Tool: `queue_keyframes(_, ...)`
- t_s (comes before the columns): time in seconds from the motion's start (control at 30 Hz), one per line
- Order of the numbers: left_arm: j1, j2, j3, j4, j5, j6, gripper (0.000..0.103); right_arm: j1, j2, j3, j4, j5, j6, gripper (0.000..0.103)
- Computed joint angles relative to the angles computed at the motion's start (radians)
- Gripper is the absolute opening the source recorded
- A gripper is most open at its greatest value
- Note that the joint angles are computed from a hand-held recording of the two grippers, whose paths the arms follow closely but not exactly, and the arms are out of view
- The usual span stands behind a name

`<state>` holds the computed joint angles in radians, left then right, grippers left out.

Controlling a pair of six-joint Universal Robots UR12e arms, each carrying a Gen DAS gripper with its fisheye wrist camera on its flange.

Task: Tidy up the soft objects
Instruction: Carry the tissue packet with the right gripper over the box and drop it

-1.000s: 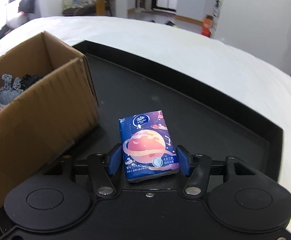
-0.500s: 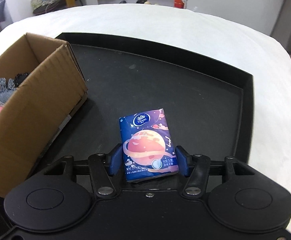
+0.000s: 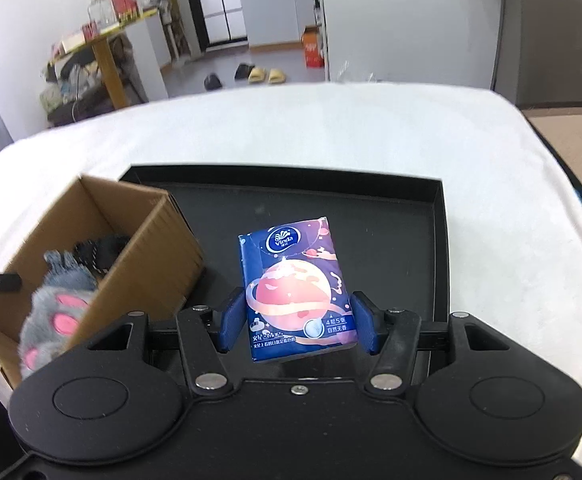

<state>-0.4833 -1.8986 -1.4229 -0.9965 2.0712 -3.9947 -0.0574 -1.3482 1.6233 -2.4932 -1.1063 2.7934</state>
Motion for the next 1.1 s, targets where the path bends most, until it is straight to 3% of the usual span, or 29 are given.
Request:
queue_keyframes(0.27,-0.005,0.01,-0.019,0.034,0.011,0.0,0.046,0.016,-0.009,0.017,-0.078,-0.037,0.142,0.055)
queue_keyframes(0.5,0.002,0.029,-0.051,0.077,-0.006,-0.003,0.046,0.035,-0.022,0.033,-0.137,-0.08,0.196,0.055)
queue_keyframes(0.8,0.006,0.037,-0.076,0.123,-0.023,0.022,0.045,0.062,-0.035,0.033,-0.15,-0.115,0.192,0.055)
queue_keyframes(1.1,0.034,0.059,-0.12,0.201,-0.128,0.008,0.045,0.095,-0.044,0.037,-0.158,-0.137,0.158,0.055)
